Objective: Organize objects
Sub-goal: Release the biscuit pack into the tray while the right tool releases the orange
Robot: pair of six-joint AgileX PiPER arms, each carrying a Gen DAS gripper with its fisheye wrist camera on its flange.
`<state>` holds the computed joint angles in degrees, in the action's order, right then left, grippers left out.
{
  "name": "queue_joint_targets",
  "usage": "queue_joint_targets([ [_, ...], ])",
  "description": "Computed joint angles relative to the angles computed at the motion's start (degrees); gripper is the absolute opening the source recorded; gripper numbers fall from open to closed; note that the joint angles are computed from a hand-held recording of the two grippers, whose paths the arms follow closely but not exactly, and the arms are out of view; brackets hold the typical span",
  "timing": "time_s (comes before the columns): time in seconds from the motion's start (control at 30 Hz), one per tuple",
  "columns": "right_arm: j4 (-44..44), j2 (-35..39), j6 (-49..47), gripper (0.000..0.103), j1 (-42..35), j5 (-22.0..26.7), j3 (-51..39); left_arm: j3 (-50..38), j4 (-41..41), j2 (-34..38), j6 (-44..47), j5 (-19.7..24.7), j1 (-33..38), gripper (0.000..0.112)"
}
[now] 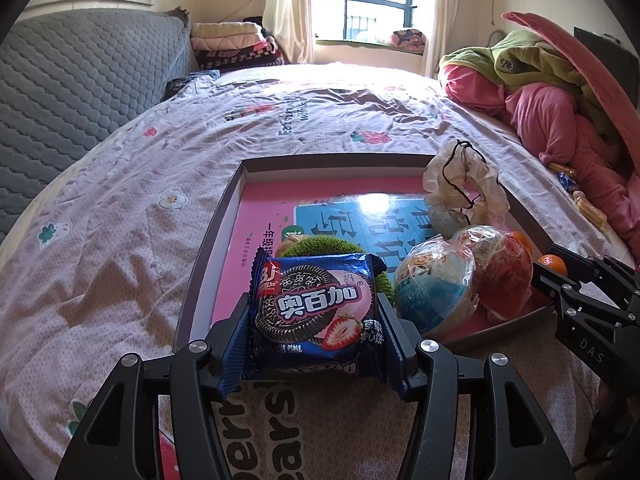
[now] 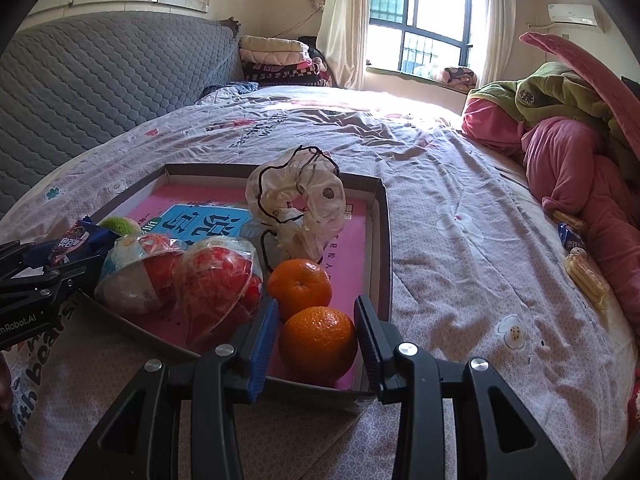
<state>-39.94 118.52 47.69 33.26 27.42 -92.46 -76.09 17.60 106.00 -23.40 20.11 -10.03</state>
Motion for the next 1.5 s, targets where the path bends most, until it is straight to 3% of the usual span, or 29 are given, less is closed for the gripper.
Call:
queue_joint_targets([
  [0.97,-0.9,0.1,1.0,0.043,0.4,1.4,-0.5,-0.9,1.2,1.2,-2.8,0.0,2.4,0.061],
  [1.5,-0.9,0.0,1.0,0.044,0.3,1.3,-0.4,-1.6,-3.0,1.4,0.4,0.6,3.3,0.064],
])
